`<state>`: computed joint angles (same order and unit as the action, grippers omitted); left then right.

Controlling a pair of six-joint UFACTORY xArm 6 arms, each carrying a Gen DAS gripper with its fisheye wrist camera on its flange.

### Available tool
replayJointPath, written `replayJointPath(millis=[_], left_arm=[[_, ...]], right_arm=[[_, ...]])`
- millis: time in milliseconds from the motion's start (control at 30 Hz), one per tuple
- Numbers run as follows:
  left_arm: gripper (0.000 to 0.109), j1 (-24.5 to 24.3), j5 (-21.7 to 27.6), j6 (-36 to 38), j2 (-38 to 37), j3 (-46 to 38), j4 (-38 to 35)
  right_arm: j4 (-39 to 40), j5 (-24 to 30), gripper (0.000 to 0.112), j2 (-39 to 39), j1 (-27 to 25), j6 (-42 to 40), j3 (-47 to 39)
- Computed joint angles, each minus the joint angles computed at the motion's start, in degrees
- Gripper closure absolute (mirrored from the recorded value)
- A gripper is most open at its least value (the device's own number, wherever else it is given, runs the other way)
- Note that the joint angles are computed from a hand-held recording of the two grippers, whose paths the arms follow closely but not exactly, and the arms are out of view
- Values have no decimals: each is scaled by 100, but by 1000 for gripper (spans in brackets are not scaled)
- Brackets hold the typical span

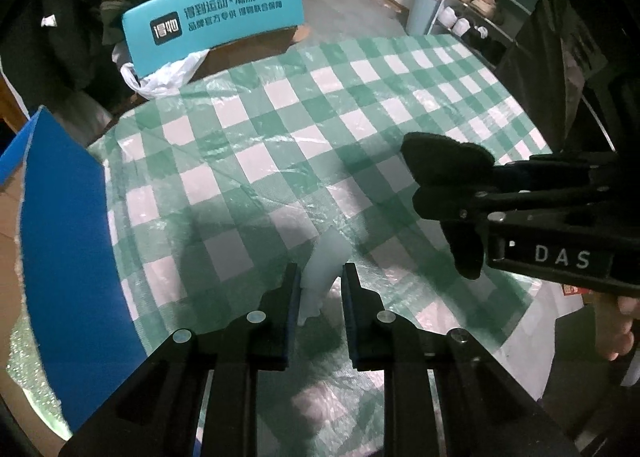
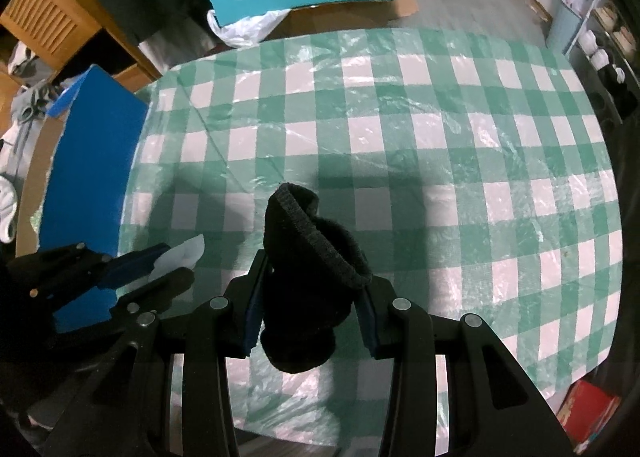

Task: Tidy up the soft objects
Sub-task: 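Lift the black sock and white item and carry them over the box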

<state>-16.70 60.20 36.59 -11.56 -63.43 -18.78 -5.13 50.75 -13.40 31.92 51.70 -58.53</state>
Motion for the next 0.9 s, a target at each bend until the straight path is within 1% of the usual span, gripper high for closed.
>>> replayJointPath(millis=[500, 900], left_arm=[[89, 521, 378, 116, -236, -328, -363], [89, 951, 629, 258, -374, -567, -681]], right_arm=[[-406, 240, 74, 105, 416, 89, -674], [-636, 371, 74, 457, 731, 40, -1388]])
